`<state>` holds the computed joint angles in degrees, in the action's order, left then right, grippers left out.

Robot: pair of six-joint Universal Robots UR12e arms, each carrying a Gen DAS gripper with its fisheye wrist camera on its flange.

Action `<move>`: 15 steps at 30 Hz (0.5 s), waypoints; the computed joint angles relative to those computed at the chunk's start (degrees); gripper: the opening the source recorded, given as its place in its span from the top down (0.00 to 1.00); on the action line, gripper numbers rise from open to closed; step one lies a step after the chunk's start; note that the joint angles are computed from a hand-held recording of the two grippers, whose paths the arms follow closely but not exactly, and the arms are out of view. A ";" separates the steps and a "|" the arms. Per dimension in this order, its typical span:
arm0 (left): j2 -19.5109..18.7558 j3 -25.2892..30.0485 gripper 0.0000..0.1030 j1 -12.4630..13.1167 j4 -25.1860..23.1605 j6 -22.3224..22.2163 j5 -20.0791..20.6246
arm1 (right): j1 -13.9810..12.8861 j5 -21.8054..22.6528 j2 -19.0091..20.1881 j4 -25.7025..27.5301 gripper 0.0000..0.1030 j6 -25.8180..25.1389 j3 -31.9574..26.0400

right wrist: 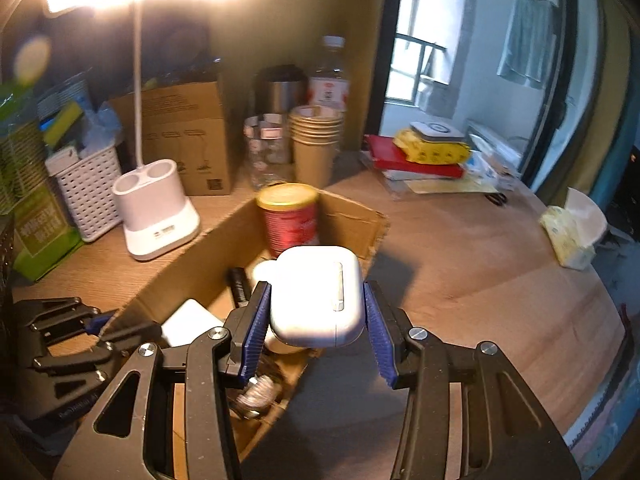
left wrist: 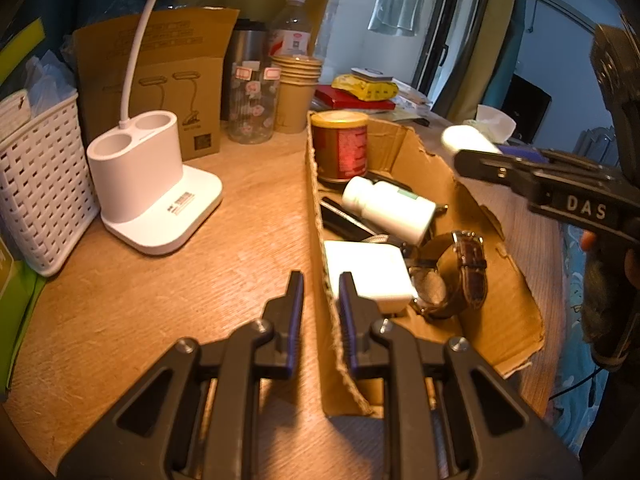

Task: Organize rigid objects
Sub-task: 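Carry the earbud case over the box and lower it inside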

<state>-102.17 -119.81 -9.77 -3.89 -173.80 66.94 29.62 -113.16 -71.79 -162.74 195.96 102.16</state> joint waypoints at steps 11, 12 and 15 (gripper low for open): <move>-0.02 0.04 0.82 0.02 -0.14 0.07 -0.13 | 0.18 5.82 3.08 1.47 0.53 -3.93 -3.85; -0.02 0.01 0.82 -0.03 -0.07 0.03 -0.05 | 0.18 6.29 3.39 1.77 0.53 -4.26 -4.27; -0.04 0.02 0.82 -0.04 -0.06 0.05 -0.06 | 0.06 7.19 4.00 2.23 0.53 -4.60 -5.15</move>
<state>-102.21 -119.79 -9.81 -3.95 -173.75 66.88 29.68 -105.97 -67.78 -160.51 191.36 97.01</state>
